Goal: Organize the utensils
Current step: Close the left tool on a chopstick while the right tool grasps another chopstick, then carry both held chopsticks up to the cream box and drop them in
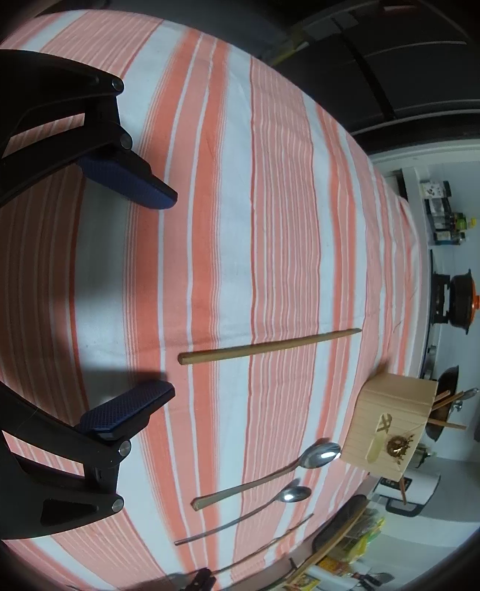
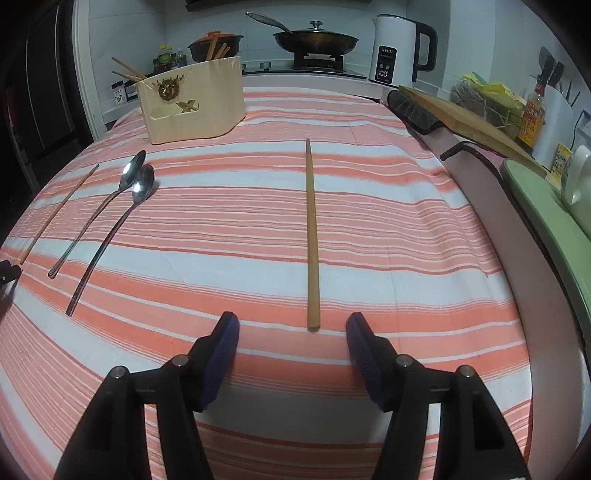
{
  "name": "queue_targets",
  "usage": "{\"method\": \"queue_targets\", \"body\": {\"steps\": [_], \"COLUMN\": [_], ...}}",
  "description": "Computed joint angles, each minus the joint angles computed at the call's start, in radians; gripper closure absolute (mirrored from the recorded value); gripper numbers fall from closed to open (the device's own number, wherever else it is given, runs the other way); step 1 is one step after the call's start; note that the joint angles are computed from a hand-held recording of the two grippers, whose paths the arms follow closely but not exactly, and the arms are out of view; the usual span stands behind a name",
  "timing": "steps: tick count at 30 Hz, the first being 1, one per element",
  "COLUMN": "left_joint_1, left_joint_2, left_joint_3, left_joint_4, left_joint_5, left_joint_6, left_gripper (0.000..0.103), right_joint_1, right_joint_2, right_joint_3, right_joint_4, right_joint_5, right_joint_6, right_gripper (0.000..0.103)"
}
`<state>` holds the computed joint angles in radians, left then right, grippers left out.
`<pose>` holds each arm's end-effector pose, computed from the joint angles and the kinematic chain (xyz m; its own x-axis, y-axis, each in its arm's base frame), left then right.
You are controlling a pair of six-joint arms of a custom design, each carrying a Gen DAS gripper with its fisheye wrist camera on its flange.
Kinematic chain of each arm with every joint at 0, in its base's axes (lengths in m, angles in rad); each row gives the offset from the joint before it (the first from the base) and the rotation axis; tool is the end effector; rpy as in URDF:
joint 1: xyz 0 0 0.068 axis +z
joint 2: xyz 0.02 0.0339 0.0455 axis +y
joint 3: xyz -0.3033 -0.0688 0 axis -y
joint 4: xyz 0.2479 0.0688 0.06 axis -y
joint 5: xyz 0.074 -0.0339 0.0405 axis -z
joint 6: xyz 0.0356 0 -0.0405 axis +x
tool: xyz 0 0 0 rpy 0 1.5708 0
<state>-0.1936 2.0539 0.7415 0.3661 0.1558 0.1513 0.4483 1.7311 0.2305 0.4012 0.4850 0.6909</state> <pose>0.3385 -0.0720 0.0692 -0.7449 0.2978 -0.5970 0.3959 0.9176 -0.0363 0.1816 0.0689 0.0758 -0.7415 0.2689 -0.6147 0.3632 0.9312 -0.0307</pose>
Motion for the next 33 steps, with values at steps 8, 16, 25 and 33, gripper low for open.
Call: {"method": "queue_targets", "body": {"steps": [8, 16, 25, 33], "left_joint_1": [-0.076, -0.081, -0.090, -0.042], "left_joint_2": [0.016, -0.002, -0.070, -0.330], "left_joint_3": [0.027, -0.007, -0.052, -0.104], "left_joint_4": [0.000, 0.035, 0.067, -0.005], "left_joint_5": [-0.032, -0.003, -0.002, 0.102], "left_joint_6": [0.031, 0.048, 0.035, 0.019], "left_gripper": [0.013, 0.044, 0.099, 0.099], "right_joint_1": [-0.016, -0.021, -0.019, 0.208], "right_joint_2": [-0.026, -0.002, -0.161, -0.507], "right_joint_3": [-0.018, 0.010, 0.037, 0.187], "right_joint_4": [-0.004, -0.007, -0.196, -0.648], "right_joint_5": [-0.003, -0.006, 0.031, 0.238], "right_joint_6": [0.014, -0.025, 0.031, 0.093], "right_gripper": [0.039, 0.041, 0.096, 0.096]}}
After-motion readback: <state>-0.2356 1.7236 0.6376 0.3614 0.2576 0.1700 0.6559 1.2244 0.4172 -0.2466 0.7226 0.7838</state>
